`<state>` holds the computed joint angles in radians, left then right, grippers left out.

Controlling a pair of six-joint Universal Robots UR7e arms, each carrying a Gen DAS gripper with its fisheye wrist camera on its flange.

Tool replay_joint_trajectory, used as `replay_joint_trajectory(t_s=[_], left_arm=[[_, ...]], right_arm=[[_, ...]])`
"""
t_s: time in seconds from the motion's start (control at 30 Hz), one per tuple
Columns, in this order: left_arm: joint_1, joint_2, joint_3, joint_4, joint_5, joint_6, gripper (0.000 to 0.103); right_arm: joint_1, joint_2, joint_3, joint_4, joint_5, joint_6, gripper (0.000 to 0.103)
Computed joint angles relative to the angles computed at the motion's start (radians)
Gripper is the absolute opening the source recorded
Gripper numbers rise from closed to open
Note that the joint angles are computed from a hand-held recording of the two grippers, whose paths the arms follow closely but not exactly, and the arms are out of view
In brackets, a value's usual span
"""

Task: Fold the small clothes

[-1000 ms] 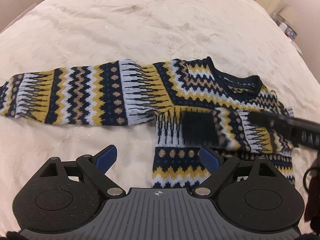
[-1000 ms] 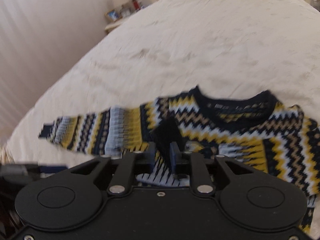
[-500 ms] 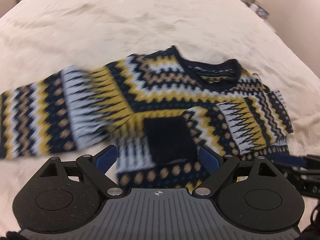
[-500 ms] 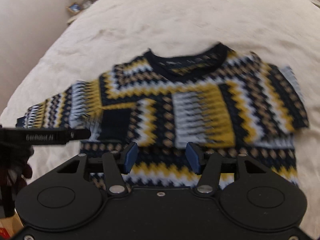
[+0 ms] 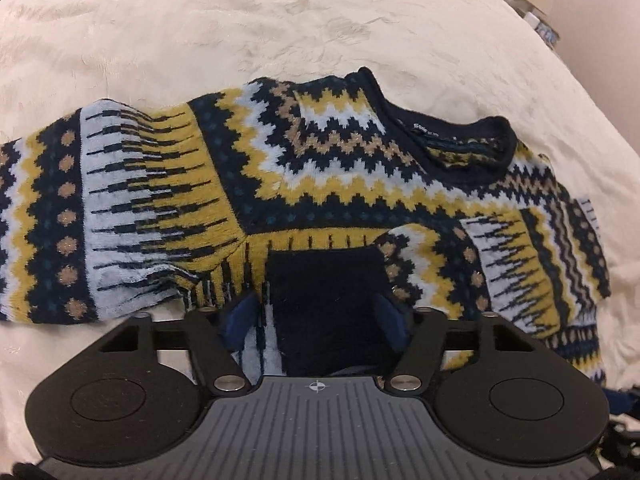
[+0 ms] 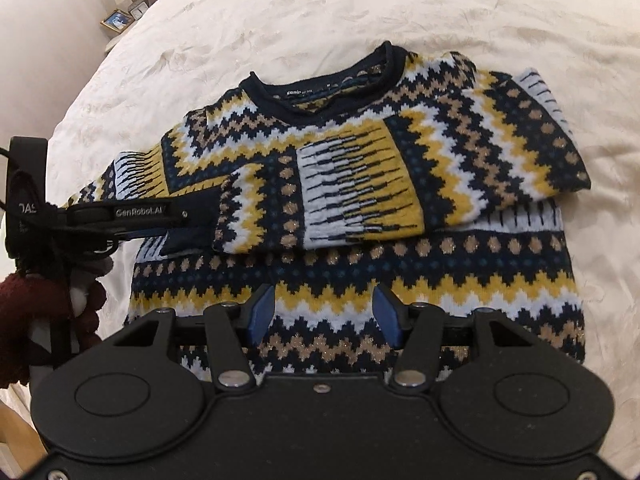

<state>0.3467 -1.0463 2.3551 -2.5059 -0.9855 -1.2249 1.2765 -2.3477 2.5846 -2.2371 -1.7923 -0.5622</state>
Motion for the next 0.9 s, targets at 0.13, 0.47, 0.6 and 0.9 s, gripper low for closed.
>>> replay_joint_trajectory(t_s=[0.13,0.47,0.6,0.9], left_arm=[[-0.023,0.002,-0.011,0.044,0.031,-0.033,0.024],[-0.134,-0.089,-0.020,0.092,0.107,-0.078,0.006],[-0.183,-0.152,-0.033,0.262,0.165,-0.185,0.006],[-0.104,-0.097,-0.062,0.406,0.129,-0.287,0.007]], right_arm=[[-0.026,-0.006,0.003,0.013,0.014,-0.011,0.061],[-0.132,-0.028,-0.015,0.050,0.082,-0.094,0.061],[-0.185,-0.025,-0.040,0.058,0.111,-0.132,0.061],[-0.263,0.073,-0.119,-0.013,0.138,-0.169,0.064]])
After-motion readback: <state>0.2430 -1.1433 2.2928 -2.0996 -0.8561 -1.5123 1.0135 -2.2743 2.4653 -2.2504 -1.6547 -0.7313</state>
